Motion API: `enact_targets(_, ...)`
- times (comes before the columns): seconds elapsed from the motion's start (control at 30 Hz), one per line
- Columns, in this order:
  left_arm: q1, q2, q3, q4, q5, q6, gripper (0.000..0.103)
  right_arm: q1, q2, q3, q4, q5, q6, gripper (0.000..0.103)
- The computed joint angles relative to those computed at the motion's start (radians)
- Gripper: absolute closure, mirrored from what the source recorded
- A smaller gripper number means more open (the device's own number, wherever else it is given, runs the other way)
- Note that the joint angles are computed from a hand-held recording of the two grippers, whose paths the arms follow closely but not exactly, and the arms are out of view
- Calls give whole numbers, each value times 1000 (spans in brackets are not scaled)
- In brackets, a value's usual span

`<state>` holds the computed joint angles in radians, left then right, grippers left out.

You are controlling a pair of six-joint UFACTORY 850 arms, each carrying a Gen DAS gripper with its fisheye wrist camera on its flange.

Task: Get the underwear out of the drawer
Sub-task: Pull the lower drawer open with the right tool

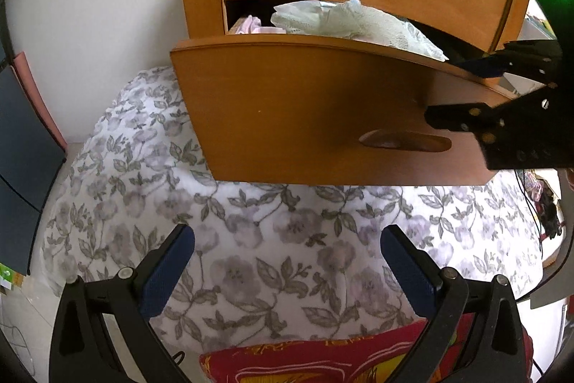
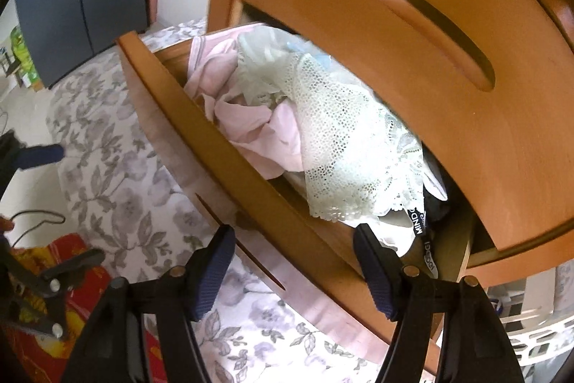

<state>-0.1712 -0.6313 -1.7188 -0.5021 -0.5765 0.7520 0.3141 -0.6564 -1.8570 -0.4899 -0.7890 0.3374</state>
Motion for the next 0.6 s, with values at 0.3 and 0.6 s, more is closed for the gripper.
enact_targets(0.3, 0, 17, 26, 3, 1, 34, 0, 17, 88, 111, 46, 40, -28, 32)
enact_targets(0.6, 7, 35, 57, 3, 1, 63, 0, 31, 163, 214, 101, 104, -38, 32)
